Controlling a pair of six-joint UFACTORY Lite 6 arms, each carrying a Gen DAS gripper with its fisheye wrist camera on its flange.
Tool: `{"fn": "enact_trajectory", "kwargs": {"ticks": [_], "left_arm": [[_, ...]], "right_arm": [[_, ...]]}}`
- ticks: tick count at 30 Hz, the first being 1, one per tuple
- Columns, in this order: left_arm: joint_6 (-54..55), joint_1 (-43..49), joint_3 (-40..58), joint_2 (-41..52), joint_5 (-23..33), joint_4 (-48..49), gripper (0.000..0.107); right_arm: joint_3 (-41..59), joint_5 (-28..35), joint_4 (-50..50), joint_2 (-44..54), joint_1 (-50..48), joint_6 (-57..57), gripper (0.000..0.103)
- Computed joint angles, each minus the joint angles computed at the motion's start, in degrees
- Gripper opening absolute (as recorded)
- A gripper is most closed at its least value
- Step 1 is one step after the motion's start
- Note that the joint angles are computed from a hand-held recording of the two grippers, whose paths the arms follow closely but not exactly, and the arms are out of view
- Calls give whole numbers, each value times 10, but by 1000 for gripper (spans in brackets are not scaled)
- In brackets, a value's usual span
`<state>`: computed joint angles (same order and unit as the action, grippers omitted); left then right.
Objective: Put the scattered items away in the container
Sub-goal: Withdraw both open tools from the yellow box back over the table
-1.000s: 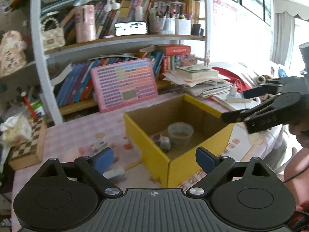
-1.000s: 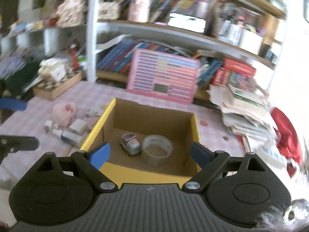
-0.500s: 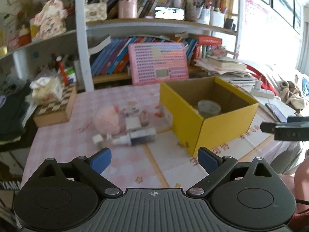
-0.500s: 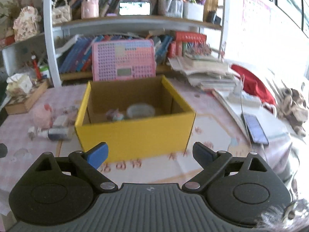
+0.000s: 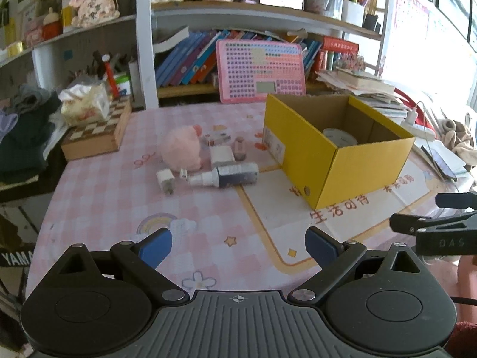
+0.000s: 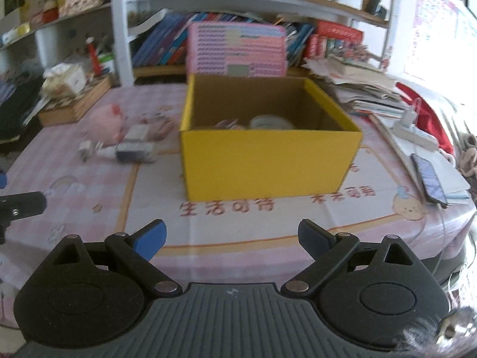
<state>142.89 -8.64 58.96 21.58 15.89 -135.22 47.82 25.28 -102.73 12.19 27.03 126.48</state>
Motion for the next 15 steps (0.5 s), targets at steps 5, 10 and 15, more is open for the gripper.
{"fn": "enact_trajectory", "kwargs": {"ticks": [5,10,15], "left_arm": [[-21,6,2,3,0,31,98],[-24,19,-3,1,5,36,98],[-40,35,0,4,8,55,98]], "right_arm": [[25,-18,-9,22,10,-13,96],[53,-37,-25,45,16,-15,95],[76,-45,-30,66,25,-19,94]]}}
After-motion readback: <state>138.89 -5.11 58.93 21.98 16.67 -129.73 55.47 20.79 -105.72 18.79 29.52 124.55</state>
